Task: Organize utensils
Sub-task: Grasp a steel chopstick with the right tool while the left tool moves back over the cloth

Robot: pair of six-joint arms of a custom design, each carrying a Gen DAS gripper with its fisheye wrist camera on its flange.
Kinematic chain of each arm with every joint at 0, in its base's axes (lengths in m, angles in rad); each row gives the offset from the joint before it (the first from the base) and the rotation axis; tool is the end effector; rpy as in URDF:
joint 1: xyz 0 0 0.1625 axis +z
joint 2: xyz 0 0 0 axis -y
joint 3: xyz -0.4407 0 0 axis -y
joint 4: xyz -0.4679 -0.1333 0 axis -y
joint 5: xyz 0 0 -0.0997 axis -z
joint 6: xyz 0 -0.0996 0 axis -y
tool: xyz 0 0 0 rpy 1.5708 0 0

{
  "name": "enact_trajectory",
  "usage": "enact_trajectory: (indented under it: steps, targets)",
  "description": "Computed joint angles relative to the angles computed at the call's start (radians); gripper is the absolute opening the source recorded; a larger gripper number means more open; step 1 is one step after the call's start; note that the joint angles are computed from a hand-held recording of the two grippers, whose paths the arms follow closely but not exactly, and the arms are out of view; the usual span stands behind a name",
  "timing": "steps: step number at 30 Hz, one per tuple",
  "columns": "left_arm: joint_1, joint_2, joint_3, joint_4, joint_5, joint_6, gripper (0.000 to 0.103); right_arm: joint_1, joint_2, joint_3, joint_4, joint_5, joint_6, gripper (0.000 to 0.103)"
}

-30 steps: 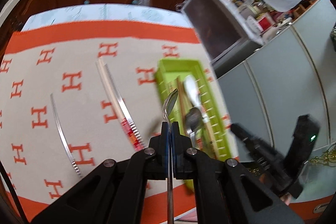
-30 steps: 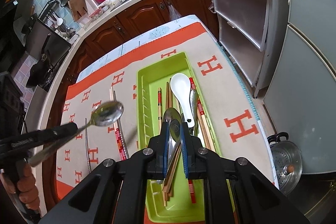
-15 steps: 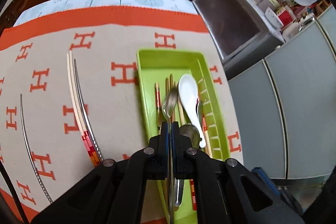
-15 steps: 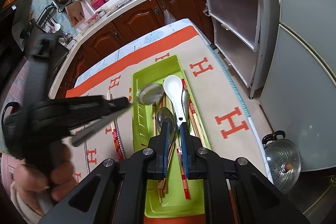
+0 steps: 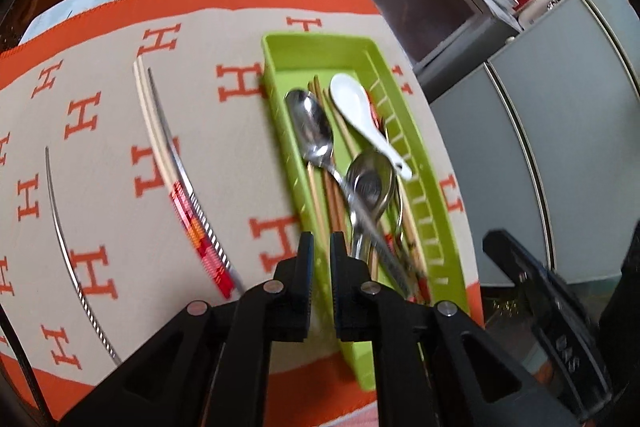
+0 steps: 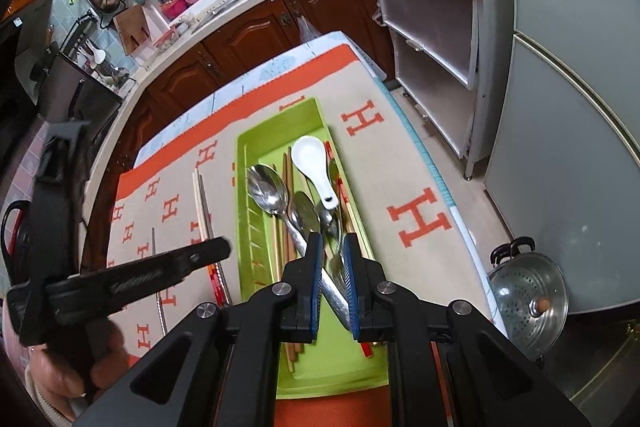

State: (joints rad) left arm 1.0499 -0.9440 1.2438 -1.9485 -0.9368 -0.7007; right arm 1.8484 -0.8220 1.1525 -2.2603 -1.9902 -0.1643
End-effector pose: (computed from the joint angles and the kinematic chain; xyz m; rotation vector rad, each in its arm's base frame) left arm -0.2369 -0.7993 0.3090 -0.2672 2.5932 -0.5737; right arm 0.3270 -0.8092 0.2833 0.4896 -2.6552 0.5213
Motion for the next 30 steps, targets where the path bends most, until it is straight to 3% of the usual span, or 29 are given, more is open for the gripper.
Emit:
enact_trajectory:
  steps: [6,10,17,21,24,30]
  targets:
    - [-0.021,-0.077,0.106,-0.009,0.042,0.004,0.020,-0.001,0.000,0.016,0.013,-0.015,0.002,0.011]
    - [-0.029,-0.133,0.176,-0.026,0.092,0.001,0.046,0.004,0.008,0.018,0.033,-0.011,0.000,0.011]
    - [-0.042,-0.252,0.295,0.014,0.286,-0.091,0.077,0.025,0.045,-0.009,0.081,0.007,-0.019,0.011]
    - [-0.034,-0.310,0.338,0.054,0.358,-0.156,0.087,0.051,0.083,-0.043,0.114,0.017,-0.043,0.015]
    - [-0.015,-0.343,0.362,0.053,0.347,-0.174,0.091,0.073,0.112,-0.070,0.123,0.025,-0.069,0.021]
    - [0.037,-0.372,0.401,-0.053,0.264,-0.173,0.091,0.110,0.205,-0.187,0.200,0.065,-0.104,0.021]
